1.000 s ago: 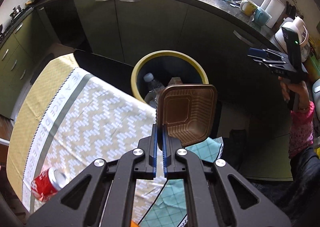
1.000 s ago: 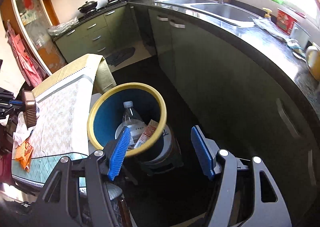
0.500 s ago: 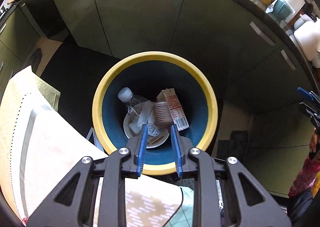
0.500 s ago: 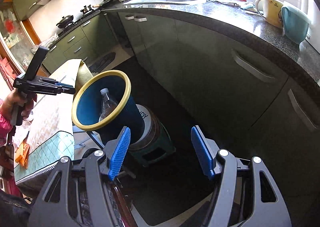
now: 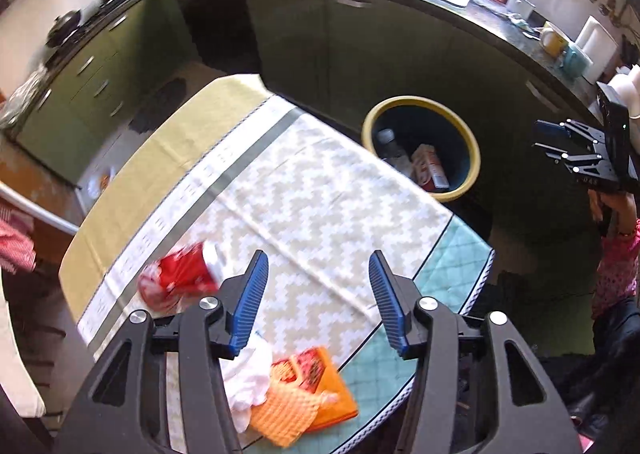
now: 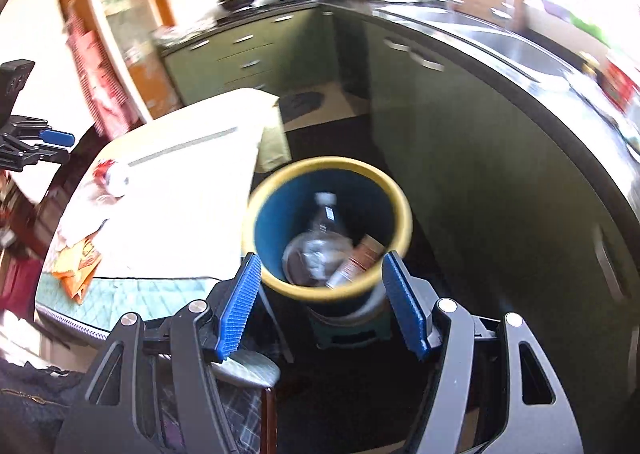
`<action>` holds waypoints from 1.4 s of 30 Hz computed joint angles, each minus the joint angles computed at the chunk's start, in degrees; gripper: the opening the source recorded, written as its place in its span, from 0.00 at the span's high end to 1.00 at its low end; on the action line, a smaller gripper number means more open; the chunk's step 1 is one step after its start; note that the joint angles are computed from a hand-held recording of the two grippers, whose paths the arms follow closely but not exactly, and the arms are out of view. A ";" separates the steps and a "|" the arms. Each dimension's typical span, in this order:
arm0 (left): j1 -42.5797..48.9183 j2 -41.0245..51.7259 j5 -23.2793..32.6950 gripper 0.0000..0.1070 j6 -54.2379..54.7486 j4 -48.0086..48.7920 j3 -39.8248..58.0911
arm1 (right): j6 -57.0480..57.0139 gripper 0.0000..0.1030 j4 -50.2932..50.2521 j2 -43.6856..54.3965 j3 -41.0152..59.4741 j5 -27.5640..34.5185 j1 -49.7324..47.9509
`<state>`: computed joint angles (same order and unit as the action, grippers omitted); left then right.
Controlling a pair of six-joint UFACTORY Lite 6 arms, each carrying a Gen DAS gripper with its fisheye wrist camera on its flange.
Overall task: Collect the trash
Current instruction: 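Move both open grippers back toward the red cola can on the table, then grasp the red cola can with the right gripper while the left gripper grasps the clear plastic cup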
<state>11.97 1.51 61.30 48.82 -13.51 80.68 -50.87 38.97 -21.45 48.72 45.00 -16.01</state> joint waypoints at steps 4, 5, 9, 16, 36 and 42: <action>12.22 3.04 -0.33 0.53 5.78 0.07 -0.88 | 13.87 0.38 -9.35 6.86 8.54 -5.52 19.21; 14.23 4.76 -0.74 0.53 6.18 0.23 -0.60 | 16.82 0.38 -11.60 8.96 11.02 -6.14 23.14; 19.32 12.45 -1.49 0.53 6.95 -0.69 2.96 | 27.30 0.38 -20.69 15.94 18.95 -7.45 35.46; 19.44 24.49 -0.83 0.54 5.60 -1.62 12.91 | 37.45 0.38 -30.00 23.32 25.31 -6.88 45.66; 21.58 27.29 7.85 0.97 9.71 -9.49 18.10 | 40.33 0.38 -34.04 33.13 36.25 -4.74 50.08; 22.15 20.83 8.06 0.99 13.73 -11.10 13.18 | 38.12 0.38 -33.46 45.59 54.73 0.94 52.27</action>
